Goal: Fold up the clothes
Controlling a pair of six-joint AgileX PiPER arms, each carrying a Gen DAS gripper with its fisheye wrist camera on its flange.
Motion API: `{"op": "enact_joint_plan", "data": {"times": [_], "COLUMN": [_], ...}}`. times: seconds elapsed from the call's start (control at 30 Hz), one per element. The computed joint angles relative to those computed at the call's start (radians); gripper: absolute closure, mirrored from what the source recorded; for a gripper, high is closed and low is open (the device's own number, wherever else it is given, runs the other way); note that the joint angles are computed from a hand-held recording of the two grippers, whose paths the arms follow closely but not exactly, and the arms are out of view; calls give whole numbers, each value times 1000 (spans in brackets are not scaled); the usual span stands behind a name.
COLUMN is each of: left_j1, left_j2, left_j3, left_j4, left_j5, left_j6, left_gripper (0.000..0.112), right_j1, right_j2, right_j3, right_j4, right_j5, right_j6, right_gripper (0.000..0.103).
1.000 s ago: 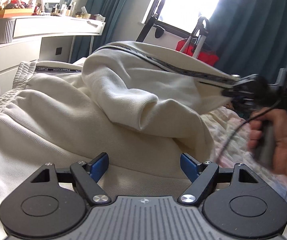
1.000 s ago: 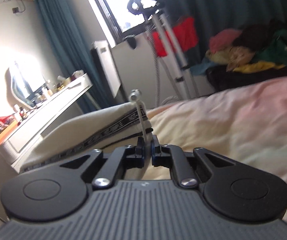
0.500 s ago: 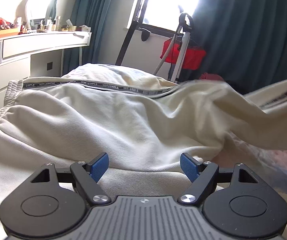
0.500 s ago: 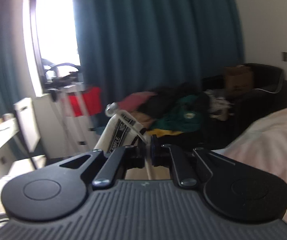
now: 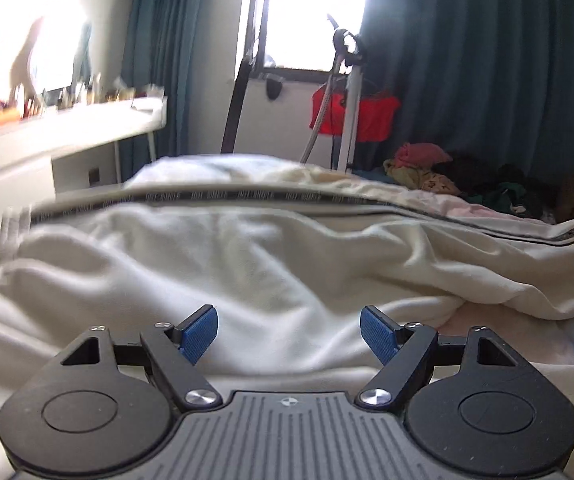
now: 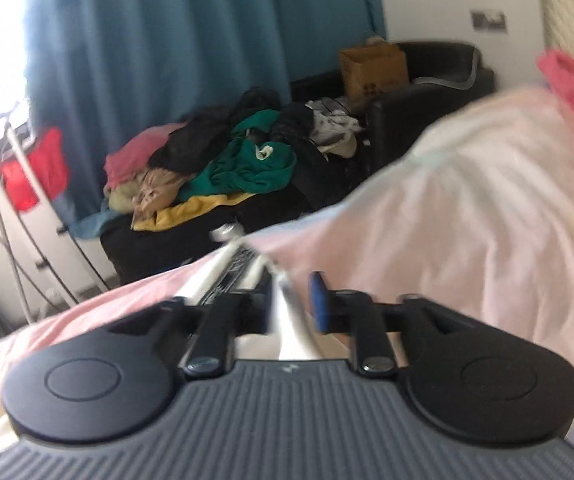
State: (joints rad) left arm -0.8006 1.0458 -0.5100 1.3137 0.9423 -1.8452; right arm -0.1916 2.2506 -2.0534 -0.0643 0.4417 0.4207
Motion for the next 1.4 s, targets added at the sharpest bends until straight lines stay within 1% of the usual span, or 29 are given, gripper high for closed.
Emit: {"op": "enact_joint_plan", "data": {"times": [0.03, 0.07, 0.17, 0.23, 0.27, 0.33, 0.4, 0.43, 0.5, 0.53, 0.6, 0.63, 0.67, 0.7, 0.73, 0.77, 0.8, 0.83, 0.87, 0.9, 0.93, 1.0, 1.07, 1.17, 1.23, 1.27, 1.33, 1.4], "left_j1": [12, 24, 50, 40, 35, 8, -28, -36, -48, -52, -55, -53, -49, -44, -41, -38, -34, -28, -20, -11, 1, 30, 56, 66, 64, 57, 38, 3], "left_j2": [6, 14, 46, 74, 85, 107, 143, 164, 201, 208, 213, 215, 218, 220, 228, 238, 249, 255, 259, 262, 255, 230, 201, 161, 129, 116, 95, 72], "left_j3": [-2, -5, -15, -20, -24, -21, -23, -29, -40, -40, -35, -32, -30, -28, -28, -30, -32, -33, -34, -34, -29, -18, -6, 3, 8, 6, 1, -1], "left_j4": [25, 37, 42, 22, 4, 9, 32, 35, 36, 29, 26, 32, 41, 50, 61, 74, 85, 96, 109, 121, 136, 164, 184, 184, 174, 160, 127, 92], "left_j5": [-22, -49, -131, -160, -177, -184, -149, -133, -104, -91, -71, -67, -67, -67, -65, -62, -60, -66, -77, -88, -108, -160, -206, -233, -252, -253, -245, -217], "left_j6": [7, 14, 40, 68, 90, 99, 75, 72, 67, 63, 43, 29, 16, 2, -12, -26, -37, -44, -51, -57, -66, -83, -109, -111, -104, -93, -66, -41], "left_gripper": [32, 32, 32, 32, 32, 32, 29, 29, 29, 30, 30, 30, 31, 31, 32, 33, 33, 33, 33, 33, 34, 34, 34, 33, 33, 33, 33, 33], "right_j1": [-19, -39, -89, -124, -149, -205, -266, -285, -310, -311, -289, -272, -252, -231, -211, -197, -192, -194, -203, -219, -242, -295, -333, -394, -444, -471, -532, -577], "right_j2": [-5, -9, -71, -136, -173, -245, -302, -309, -277, -251, -223, -204, -183, -162, -143, -130, -127, -134, -146, -156, -166, -177, -207, -296, -341, -359, -386, -389], "right_j3": [18, 34, 149, 252, 309, 440, 565, 606, 613, 598, 588, 566, 535, 497, 454, 421, 401, 391, 387, 376, 355, 301, 278, 383, 469, 517, 628, 719], "right_j4": [78, 158, 344, 469, 554, 754, 949, 1018, 1092, 1112, 1161, 1168, 1142, 1095, 1012, 948, 923, 939, 989, 1031, 1050, 1054, 1025, 1052, 1048, 1058, 1125, 1196], "right_j5": [-5, -7, -22, -24, -9, 32, 90, 106, 166, 176, 124, 99, 71, 46, 31, 26, 27, 29, 36, 53, 83, 146, 155, 91, 69, 62, 55, 42], "right_j6": [-42, -87, -248, -381, -443, -590, -750, -826, -900, -918, -976, -995, -979, -942, -864, -791, -759, -766, -813, -860, -867, -838, -821, -896, -943, -974, -1075, -1172], "right_gripper": [40, 37, 36, 36, 37, 34, 34, 34, 34, 34, 35, 35, 38, 48, 66, 78, 91, 93, 94, 94, 95, 95, 95, 95, 95, 95, 95, 95]}}
